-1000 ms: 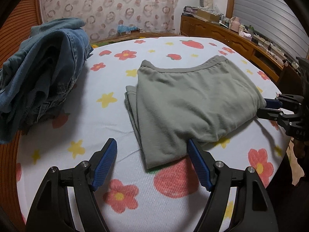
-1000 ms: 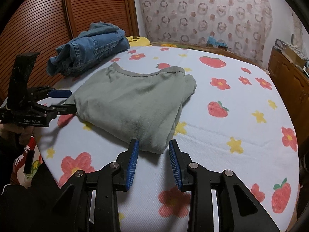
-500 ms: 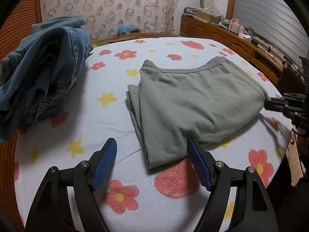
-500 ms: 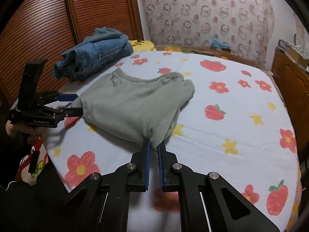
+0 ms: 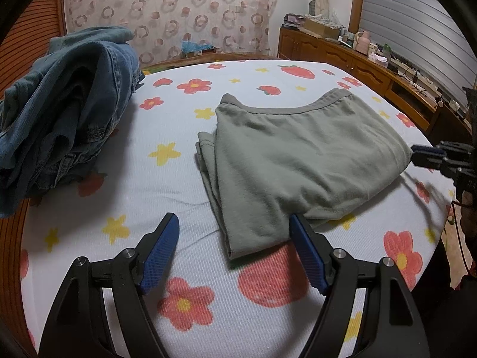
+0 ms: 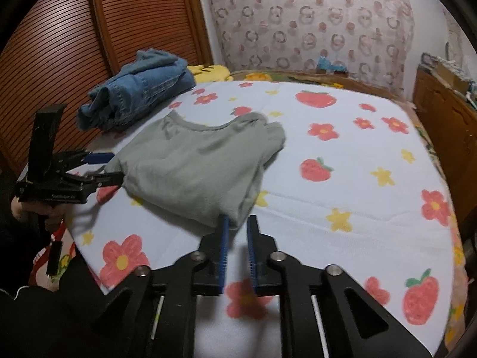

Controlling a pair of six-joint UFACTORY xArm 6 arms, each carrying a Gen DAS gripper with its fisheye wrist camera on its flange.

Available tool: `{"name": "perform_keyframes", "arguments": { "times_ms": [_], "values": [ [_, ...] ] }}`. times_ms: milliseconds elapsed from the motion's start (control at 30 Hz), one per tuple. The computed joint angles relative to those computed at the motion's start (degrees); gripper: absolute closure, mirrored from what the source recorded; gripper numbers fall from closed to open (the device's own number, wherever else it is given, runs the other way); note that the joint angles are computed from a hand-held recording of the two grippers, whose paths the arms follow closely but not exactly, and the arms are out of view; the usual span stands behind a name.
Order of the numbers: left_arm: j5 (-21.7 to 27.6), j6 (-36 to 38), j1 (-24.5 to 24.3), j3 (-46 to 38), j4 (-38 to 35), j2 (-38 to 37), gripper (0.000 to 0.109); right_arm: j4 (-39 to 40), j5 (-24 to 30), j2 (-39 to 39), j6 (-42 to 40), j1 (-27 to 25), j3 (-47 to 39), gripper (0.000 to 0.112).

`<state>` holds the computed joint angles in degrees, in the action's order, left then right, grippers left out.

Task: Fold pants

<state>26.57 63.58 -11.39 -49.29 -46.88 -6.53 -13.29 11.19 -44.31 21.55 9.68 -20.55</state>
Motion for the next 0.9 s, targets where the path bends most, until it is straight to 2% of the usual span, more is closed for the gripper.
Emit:
{"name": "perform_keyframes", "arguments": {
  "times_ms": [67, 100, 300, 467, 600, 767, 900],
  "values": [
    [0.44, -1.23, 0.1, -0.27, 1.2, 0.06, 0.031, -4.2, 0.9, 0.02, 3.25, -0.76, -0.8, 0.082],
    [0.72, -2.08, 0.17, -0.49, 1.95, 0.1, 0.031, -5.41, 1.34, 0.31, 4.22, -1.01, -1.33, 0.081],
    [0.61, -2.06, 0.04, -1.78, 1.37, -0.39, 0.031, -4.7, 0.35, 4.69, 1.97, -1.71, -5.09, 0.079],
    [0.54, -3.5, -0.06, -4.9, 1.21, 1.41, 0.031, 2.53, -0.85, 9.99, -6.85, -1.42, -9.2, 0.079],
    [1.0, -7.8, -0.23, -7.78, 4.66, 4.11, 0.031, 8.98, -1.57, 12.86, -14.58, -1.31, -11.27, 0.079],
    [1.3, -12.16, -0.77, -10.48, 9.01, 6.62, 0.031, -5.92, -2.79, 14.33, -6.59, -4.28, -13.58, 0.078],
    [2.14, -12.72, -0.9, -11.56, 9.52, 6.98, 0.031, -9.0, -2.94, 14.91, -5.18, -5.21, -15.55, 0.079]
  ]
}}
